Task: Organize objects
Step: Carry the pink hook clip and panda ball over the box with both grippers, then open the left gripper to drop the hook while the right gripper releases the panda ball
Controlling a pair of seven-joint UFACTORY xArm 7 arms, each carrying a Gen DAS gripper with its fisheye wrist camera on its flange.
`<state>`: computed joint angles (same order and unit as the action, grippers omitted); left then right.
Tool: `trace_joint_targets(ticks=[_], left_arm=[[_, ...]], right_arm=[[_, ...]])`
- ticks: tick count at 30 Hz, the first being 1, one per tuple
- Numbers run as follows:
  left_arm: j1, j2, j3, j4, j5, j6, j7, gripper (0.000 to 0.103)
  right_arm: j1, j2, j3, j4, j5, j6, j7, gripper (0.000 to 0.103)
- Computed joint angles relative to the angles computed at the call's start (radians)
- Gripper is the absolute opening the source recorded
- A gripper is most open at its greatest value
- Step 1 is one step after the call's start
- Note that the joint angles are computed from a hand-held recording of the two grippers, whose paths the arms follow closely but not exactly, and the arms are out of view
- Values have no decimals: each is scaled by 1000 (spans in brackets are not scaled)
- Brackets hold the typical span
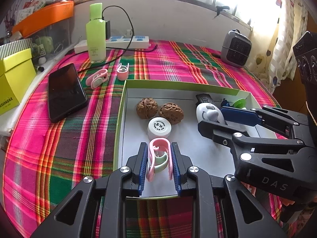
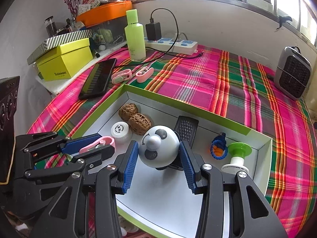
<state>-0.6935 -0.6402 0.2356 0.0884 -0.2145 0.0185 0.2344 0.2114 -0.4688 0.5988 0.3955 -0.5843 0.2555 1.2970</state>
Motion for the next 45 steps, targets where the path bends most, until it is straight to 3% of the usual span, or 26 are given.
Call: trace_joint_targets(ticks=[14, 23, 45], left_arm=[[-14, -18, 17, -14, 3, -2, 6, 22], [-12, -44, 19, -11, -21, 33, 33, 22], [-15, -69, 26, -20, -59, 50, 56, 23]], right_arm=[[65, 76, -89, 48, 0, 24, -136, 45], [141, 129, -156, 103, 37, 117, -309, 45], [201, 172, -186, 158, 0, 210, -386, 44]])
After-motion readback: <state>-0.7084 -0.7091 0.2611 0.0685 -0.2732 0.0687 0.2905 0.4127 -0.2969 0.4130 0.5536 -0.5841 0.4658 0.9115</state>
